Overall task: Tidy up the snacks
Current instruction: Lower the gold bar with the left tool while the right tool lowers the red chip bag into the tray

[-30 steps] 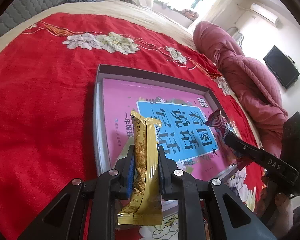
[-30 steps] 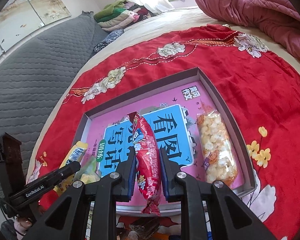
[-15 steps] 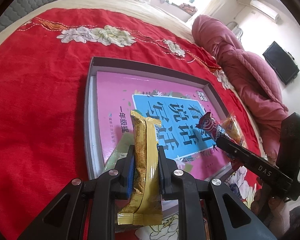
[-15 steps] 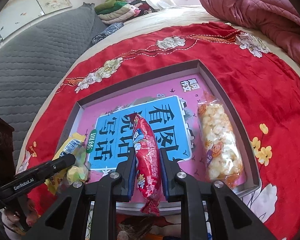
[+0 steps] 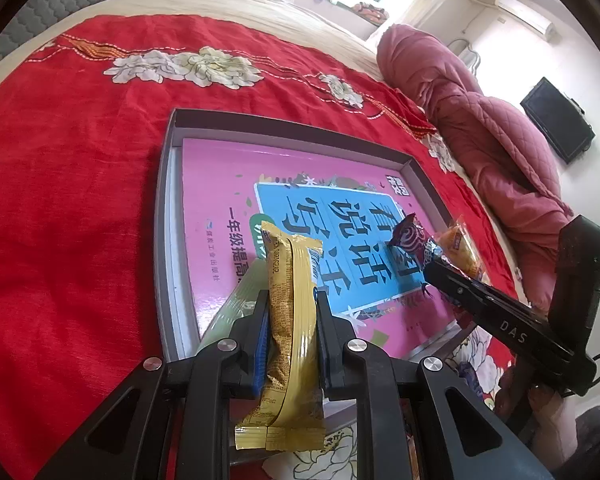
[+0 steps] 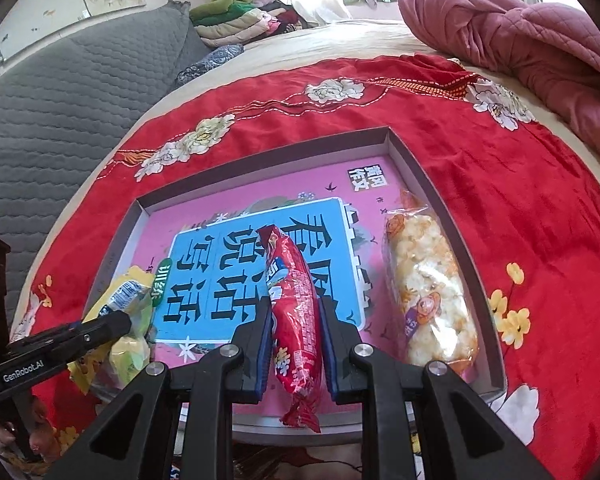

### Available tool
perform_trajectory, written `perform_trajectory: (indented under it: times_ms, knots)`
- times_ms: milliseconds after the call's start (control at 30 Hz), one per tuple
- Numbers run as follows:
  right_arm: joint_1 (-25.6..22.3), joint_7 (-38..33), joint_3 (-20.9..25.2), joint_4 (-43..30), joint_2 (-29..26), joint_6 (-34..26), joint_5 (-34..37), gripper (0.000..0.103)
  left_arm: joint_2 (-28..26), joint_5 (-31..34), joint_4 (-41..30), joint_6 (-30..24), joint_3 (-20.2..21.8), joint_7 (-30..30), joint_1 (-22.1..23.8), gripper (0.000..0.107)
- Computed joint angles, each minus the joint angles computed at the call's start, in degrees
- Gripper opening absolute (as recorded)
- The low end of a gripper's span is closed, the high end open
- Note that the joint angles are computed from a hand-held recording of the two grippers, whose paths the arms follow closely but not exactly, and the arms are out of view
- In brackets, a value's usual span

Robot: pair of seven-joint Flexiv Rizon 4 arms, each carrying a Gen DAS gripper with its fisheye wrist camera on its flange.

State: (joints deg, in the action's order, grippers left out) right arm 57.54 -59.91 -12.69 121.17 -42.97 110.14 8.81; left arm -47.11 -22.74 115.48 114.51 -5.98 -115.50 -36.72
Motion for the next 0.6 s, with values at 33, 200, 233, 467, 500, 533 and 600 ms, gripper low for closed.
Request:
perform_trajectory:
  times_ms: [33,200,233,467,500,533,600]
  knots:
    - [0.8,-0.1,-0.9,0.0,-0.1,-0.3,0.3,0.022,0.0,0.1,0.0,0.0,-0.1,-0.1,0.1,0.02]
    - [2.5,0.3,-2.8,0.1,-0.3,-1.9,0.1,0.022,-0.1,0.1,-0.1,0.0,0.0,-0.1,0.0,0.02]
    - [2.5,0.4,-2.9,0.2,-0.3,-2.0,-0.1,0.022,-0.1,0.0,-0.2,-0.1,0.1,-0.1,-0.1,0.02]
    - [1.4,1.5,-1.9,0.7,0.3,-2.8,-1.5,0.022,0.0,0.3,0.1,-0.1,-0.4,-0.7,0.5,0.022]
    - [1.4,1.7,-1.8,0.8,0.3,-2.7,-1.6,0.022,0.0,0.5,0.2,-0.1,-0.6,-0.8,0.7,0.023]
    - [1.3,1.8,-1.8,1.0,0.3,-2.6,-1.7,0.022,0.0,0.5,0.2,-0.1,-0.6,-1.0,0.7,0.023]
    - [0.9,2.0,-1.3,1.0,0.5,-2.5,-2.0,0.022,0.1,0.8,0.5,-0.1,-1.0,-1.3,1.2,0.023]
